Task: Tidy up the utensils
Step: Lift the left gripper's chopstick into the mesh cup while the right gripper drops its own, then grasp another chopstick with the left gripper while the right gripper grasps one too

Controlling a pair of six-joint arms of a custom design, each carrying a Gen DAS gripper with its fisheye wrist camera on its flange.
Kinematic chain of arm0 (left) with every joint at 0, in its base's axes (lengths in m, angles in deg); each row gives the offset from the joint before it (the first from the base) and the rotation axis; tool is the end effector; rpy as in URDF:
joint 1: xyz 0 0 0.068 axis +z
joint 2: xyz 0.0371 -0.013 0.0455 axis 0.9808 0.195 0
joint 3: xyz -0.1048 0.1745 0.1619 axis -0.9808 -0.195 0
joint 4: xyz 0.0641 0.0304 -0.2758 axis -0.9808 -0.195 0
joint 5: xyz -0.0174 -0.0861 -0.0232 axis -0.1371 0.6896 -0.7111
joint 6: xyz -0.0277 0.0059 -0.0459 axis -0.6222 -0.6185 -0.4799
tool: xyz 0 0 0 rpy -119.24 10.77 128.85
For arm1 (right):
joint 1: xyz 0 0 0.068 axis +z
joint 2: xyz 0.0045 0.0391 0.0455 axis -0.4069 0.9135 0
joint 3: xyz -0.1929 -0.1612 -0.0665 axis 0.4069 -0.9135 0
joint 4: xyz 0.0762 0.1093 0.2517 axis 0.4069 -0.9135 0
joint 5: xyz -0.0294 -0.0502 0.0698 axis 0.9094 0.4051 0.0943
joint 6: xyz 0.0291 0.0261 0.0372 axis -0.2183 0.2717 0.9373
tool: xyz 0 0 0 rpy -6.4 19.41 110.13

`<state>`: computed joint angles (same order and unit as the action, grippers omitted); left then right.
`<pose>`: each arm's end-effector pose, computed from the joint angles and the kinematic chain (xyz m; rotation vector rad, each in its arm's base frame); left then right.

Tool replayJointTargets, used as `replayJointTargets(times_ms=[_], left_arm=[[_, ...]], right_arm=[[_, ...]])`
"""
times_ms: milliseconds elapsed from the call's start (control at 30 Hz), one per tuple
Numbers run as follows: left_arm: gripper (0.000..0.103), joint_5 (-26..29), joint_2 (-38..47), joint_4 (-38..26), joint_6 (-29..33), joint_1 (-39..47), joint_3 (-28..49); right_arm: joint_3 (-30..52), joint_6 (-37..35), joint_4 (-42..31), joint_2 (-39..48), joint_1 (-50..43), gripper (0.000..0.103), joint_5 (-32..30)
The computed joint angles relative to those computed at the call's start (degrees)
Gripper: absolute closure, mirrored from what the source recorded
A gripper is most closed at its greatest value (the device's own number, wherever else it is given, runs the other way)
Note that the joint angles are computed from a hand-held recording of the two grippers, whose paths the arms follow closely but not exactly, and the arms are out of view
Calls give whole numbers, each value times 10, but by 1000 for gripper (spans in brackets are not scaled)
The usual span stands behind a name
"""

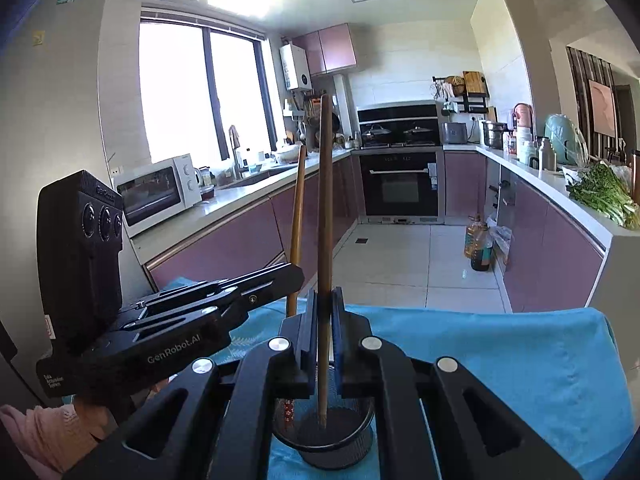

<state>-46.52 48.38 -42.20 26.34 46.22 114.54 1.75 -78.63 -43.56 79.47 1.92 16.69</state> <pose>0.3047 -0.1946 0.1982 0.2976 1.9518 -0.5622 0.2502 0.1238 0.2333 -0.3258 2.0241 0.4423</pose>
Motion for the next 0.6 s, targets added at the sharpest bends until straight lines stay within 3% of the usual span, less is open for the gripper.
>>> replayJointTargets(times_ms=[267, 367, 433, 600], left_arm=[[94, -12, 44, -34, 24, -2, 15], [80, -22, 42, -50, 33, -5, 16], [72, -25, 27, -57, 38, -4, 9], [64, -14, -63, -81, 39, 18, -43]], right_arm=[[38, 11, -29, 93, 11, 96, 4], [44, 24, -26, 110, 13, 95, 12], [37, 35, -17, 107, 15, 89, 20], [-3, 42, 0, 61, 19, 82, 31]])
